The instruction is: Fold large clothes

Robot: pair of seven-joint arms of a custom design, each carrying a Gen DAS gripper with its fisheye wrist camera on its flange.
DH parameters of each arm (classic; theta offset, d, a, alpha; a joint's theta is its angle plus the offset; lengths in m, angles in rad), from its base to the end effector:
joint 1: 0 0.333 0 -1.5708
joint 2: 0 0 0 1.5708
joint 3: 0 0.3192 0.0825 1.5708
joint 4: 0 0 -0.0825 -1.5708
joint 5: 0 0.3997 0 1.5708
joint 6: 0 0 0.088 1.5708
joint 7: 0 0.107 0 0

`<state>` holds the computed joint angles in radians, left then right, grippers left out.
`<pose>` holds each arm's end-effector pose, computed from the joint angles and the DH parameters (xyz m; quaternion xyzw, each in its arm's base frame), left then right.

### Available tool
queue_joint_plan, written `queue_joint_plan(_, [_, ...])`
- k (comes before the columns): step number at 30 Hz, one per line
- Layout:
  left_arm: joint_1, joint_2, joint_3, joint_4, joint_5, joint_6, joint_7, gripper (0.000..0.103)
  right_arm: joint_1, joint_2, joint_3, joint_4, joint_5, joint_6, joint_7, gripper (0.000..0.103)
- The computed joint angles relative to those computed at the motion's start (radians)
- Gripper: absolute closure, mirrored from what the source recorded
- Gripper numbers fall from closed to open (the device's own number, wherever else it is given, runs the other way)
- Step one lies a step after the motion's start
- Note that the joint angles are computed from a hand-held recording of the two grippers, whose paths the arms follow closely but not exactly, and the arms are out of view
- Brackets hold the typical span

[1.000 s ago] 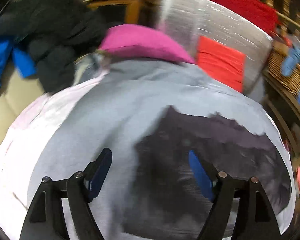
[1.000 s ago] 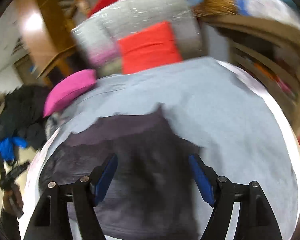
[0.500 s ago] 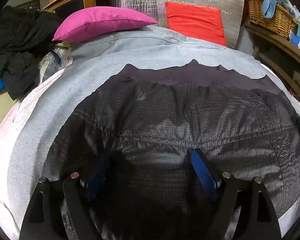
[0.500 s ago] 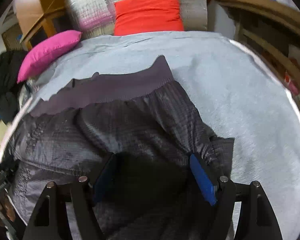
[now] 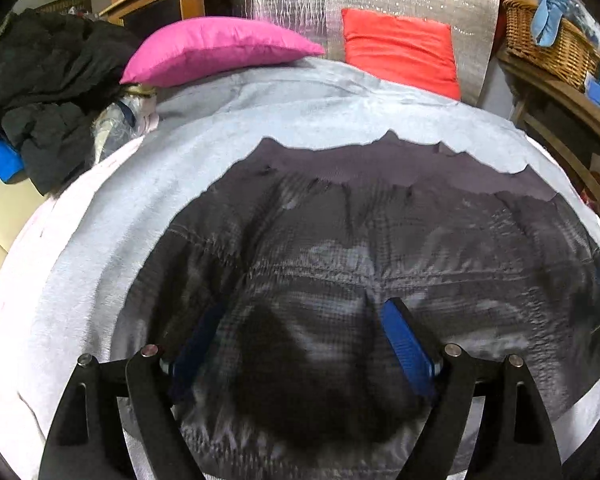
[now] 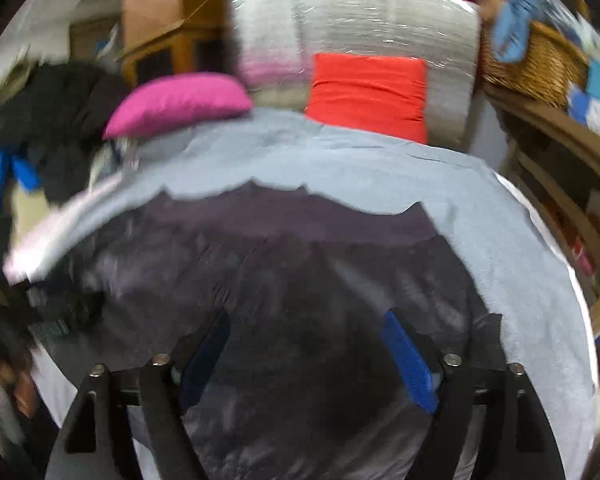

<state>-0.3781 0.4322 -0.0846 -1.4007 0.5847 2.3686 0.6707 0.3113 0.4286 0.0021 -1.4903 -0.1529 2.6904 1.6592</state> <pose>0.6764 -0.3163 0.5199 -0.7092 0.6141 -0.2301 0.2587 0.7112 0.2354 0.5145 -0.7542 0.5360 -0.2540 0.2818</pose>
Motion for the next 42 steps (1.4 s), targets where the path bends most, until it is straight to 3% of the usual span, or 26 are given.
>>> queue_joint_plan(2, [-0.002, -0.018, -0.001, -0.012, 0.006, 0.005, 0.000, 0.018, 0.014, 0.038, -0.005, 0.035, -0.009, -0.084, 0.009, 0.019])
queue_joint_plan(10, [-0.008, -0.082, -0.012, -0.080, 0.049, 0.043, -0.070, 0.018, 0.041, -0.086, -0.026, -0.148, -0.067, 0.072, 0.134, 0.019])
queue_joint_plan(14, [-0.033, -0.112, -0.003, -0.149, 0.138, 0.109, -0.198, 0.018, 0.043, -0.082, -0.021, -0.180, -0.094, 0.054, 0.148, 0.018])
queue_joint_plan(18, [-0.053, -0.025, -0.035, -0.075, 0.116, -0.024, -0.093, 0.016, 0.038, -0.093, -0.018, -0.191, -0.105, 0.060, 0.169, 0.018])
queue_joint_plan(21, [-0.085, -0.014, -0.010, -0.076, 0.181, -0.033, -0.117, 0.016, 0.043, -0.114, -0.029, -0.210, -0.126, 0.084, 0.200, 0.018])
queue_joint_plan(24, [-0.066, -0.016, -0.025, -0.053, 0.121, -0.047, -0.082, 0.016, 0.016, -0.121, -0.009, -0.222, -0.100, 0.053, 0.164, 0.018])
queue_joint_plan(28, [-0.063, -0.044, -0.011, -0.058, 0.146, 0.030, -0.146, 0.016, -0.019, -0.113, 0.013, -0.181, -0.032, 0.044, 0.115, 0.018])
queue_joint_plan(31, [-0.061, -0.012, -0.020, -0.007, 0.126, 0.053, -0.117, 0.016, -0.021, -0.081, 0.003, -0.108, -0.021, 0.051, 0.111, 0.018])
queue_joint_plan(36, [-0.094, 0.103, -0.024, 0.103, 0.073, -0.035, 0.036, 0.015, -0.002, 0.003, -0.054, 0.007, -0.069, -0.008, 0.184, 0.015])
queue_joint_plan(38, [-0.109, 0.081, 0.004, 0.056, 0.107, 0.019, 0.006, 0.015, -0.015, 0.046, -0.049, 0.054, -0.056, -0.108, 0.179, 0.011])
queue_joint_plan(39, [-0.097, 0.075, -0.006, 0.054, 0.080, 0.024, 0.027, 0.015, -0.053, 0.052, -0.012, 0.048, 0.005, -0.114, 0.136, 0.011])
queue_joint_plan(40, [-0.072, 0.067, -0.022, 0.053, 0.033, 0.035, 0.060, 0.015, -0.057, 0.039, -0.011, 0.025, 0.013, -0.085, 0.131, 0.011])
queue_joint_plan(42, [-0.061, 0.042, -0.003, 0.036, 0.027, 0.078, 0.040, 0.015, -0.057, 0.038, -0.012, 0.046, 0.021, -0.106, 0.124, 0.011])
